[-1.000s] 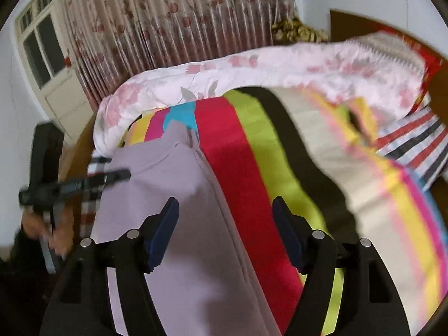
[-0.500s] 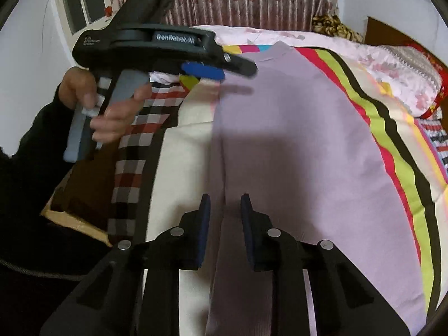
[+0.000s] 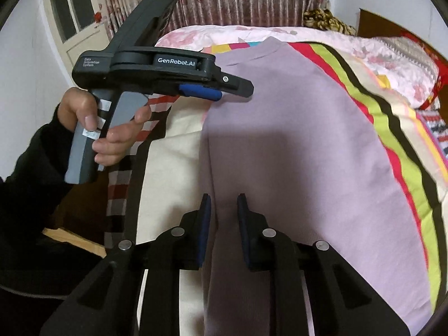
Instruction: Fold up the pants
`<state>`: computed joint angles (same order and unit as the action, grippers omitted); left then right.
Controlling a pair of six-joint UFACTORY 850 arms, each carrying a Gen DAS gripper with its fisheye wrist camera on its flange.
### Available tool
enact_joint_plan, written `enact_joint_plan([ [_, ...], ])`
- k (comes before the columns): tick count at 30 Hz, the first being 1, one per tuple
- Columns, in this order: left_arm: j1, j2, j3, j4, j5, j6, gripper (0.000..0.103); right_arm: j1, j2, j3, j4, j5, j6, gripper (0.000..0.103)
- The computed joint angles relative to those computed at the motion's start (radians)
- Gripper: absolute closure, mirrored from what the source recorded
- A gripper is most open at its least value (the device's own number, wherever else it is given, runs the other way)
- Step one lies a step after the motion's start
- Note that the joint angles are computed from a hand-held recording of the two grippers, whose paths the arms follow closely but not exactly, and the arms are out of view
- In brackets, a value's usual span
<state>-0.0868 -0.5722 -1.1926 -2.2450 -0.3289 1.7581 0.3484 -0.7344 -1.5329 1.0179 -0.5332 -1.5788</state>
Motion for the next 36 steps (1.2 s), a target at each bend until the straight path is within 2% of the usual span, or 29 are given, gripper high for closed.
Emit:
enact_joint_plan([
  [3, 0.002, 0.005, 0.006, -0.007, -0.006, -0.003, 0.028, 0.022, 0.003, 0.006, -0.017, 0.050, -0.015, 0.085],
  [6, 0.007, 0.029, 0.034, -0.048, -0.023, 0.016, 0.022, 0.039, 0.022, 0.040, 0.023, 0.121, -0.107, 0.085],
  [8, 0.009, 0.050, 0.057, -0.131, -0.017, 0.086, 0.018, 0.040, 0.034, 0.066, 0.094, 0.135, -0.212, 0.100],
  [10, 0.017, 0.074, 0.088, -0.198, -0.039, 0.143, 0.018, 0.043, 0.046, 0.088, 0.176, 0.161, -0.305, 0.101],
  [14, 0.025, 0.125, 0.129, -0.262, -0.076, 0.217, 0.018, 0.024, 0.066, 0.076, 0.219, 0.055, -0.294, 0.101],
  [19, 0.006, 0.133, 0.122, -0.266, -0.075, 0.262, 0.015, 0.024, 0.048, 0.041, 0.134, 0.011, -0.169, 0.101],
  [23, -0.013, 0.099, 0.093, -0.199, -0.045, 0.217, 0.015, 0.031, 0.014, 0.034, 0.019, -0.003, -0.068, 0.103],
  [26, -0.025, 0.083, 0.085, -0.166, -0.045, 0.188, 0.015, 0.043, 0.020, 0.054, 0.029, 0.012, -0.085, 0.103],
  [28, -0.036, 0.074, 0.072, -0.150, -0.025, 0.179, 0.015, 0.049, 0.030, 0.066, 0.066, 0.055, -0.117, 0.103],
  [30, -0.053, 0.079, 0.070, -0.193, -0.003, 0.236, 0.015, 0.042, 0.046, 0.078, 0.093, 0.051, -0.131, 0.102],
  [31, -0.060, 0.085, 0.073, -0.210, -0.001, 0.265, 0.015, 0.039, 0.064, 0.097, 0.139, 0.074, -0.170, 0.095],
  [33, -0.073, 0.092, 0.077, -0.237, 0.003, 0.318, 0.015, 0.018, 0.088, 0.120, 0.212, 0.071, -0.201, 0.074],
  [34, -0.082, 0.090, 0.073, -0.242, 0.012, 0.346, 0.013, 0.002, 0.094, 0.128, 0.231, 0.053, -0.187, 0.042],
  [35, -0.091, 0.082, 0.064, -0.227, 0.030, 0.354, 0.013, -0.011, 0.098, 0.137, 0.234, 0.055, -0.156, 0.024],
  [36, -0.098, 0.070, 0.048, -0.203, 0.059, 0.344, 0.013, -0.017, 0.095, 0.137, 0.208, 0.056, -0.121, 0.025],
])
